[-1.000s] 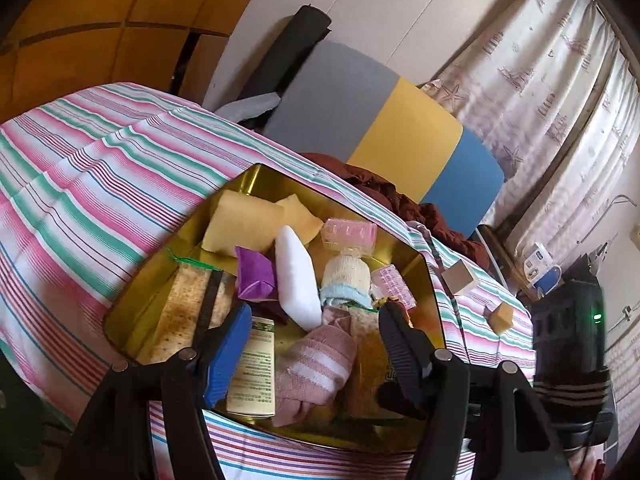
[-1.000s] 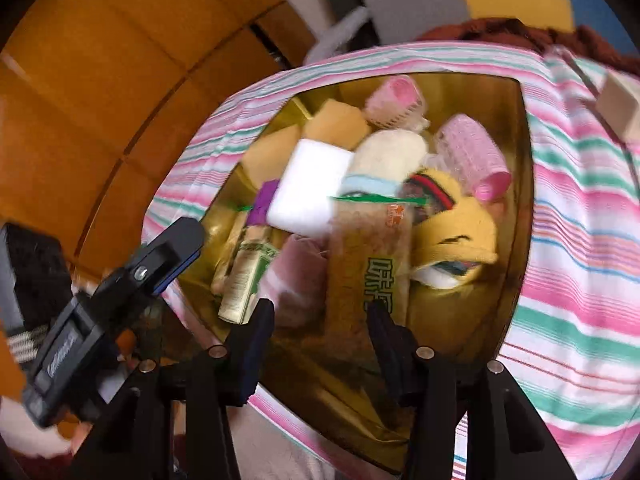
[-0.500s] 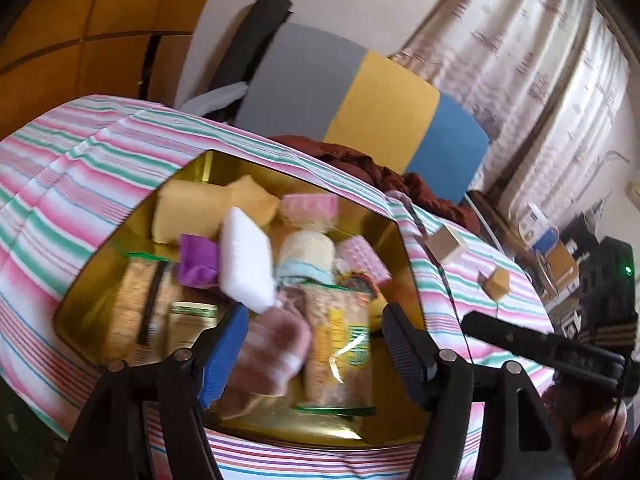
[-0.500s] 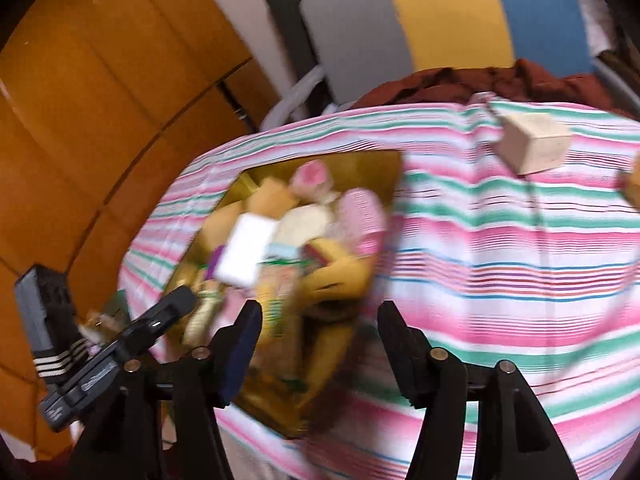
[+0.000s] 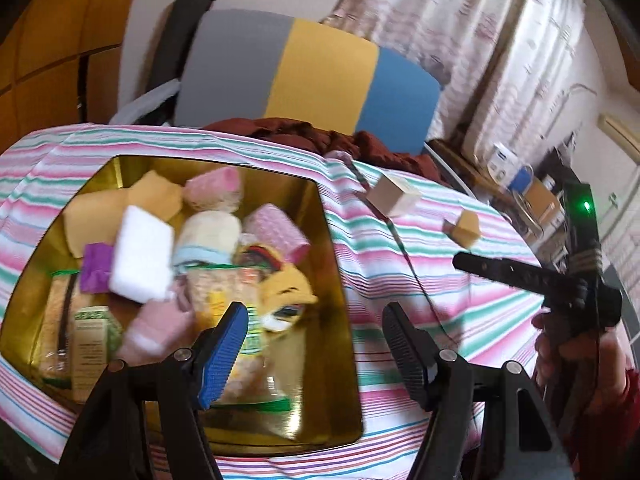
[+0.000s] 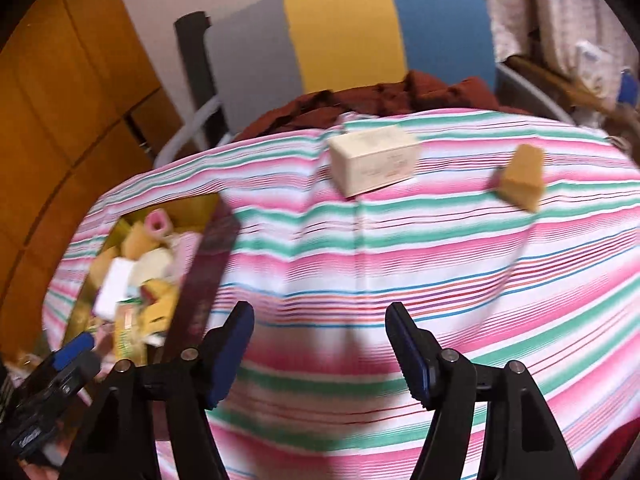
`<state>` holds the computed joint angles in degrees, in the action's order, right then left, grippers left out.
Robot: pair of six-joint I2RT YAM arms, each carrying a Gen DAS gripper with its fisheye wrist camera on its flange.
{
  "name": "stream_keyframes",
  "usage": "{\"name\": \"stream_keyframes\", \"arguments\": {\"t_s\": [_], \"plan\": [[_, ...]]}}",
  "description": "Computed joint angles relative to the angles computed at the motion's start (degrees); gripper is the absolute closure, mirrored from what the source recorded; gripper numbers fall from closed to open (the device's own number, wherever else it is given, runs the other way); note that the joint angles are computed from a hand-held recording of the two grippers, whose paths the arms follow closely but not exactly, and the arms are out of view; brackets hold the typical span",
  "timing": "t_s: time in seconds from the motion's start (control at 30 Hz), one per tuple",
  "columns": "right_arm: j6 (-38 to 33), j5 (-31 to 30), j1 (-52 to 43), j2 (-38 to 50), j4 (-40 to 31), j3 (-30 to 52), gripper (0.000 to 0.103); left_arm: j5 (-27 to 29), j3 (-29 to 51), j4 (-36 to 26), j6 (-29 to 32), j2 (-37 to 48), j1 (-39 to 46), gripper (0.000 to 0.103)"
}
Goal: Organize objects
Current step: 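Move both open grippers back toward the cream box and yellow sponge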
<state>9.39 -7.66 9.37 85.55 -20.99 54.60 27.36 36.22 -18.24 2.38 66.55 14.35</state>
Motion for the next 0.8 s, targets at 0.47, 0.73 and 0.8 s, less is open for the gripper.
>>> {"name": "stream_keyframes", "arguments": {"t_s": [0.47, 0.73, 0.8], "plan": [[-5.6, 3.1, -11.1, 8.2, 0.2, 5.7, 0.034, -7.4, 3.8, 0.3, -2.3, 4.3, -15.0, 0.032], [-5.9, 4.4, -16.6, 15.8, 2.0, 11.9, 0.03, -9.4, 6.0, 0.7, -2.4, 7.5, -19.0, 0.032], [-5.3, 4.6, -18.2, 17.9, 2.1, 14.0, 0.029, -9.9, 6.7, 0.8, -2.4, 8.2, -19.7, 0.032]]}}
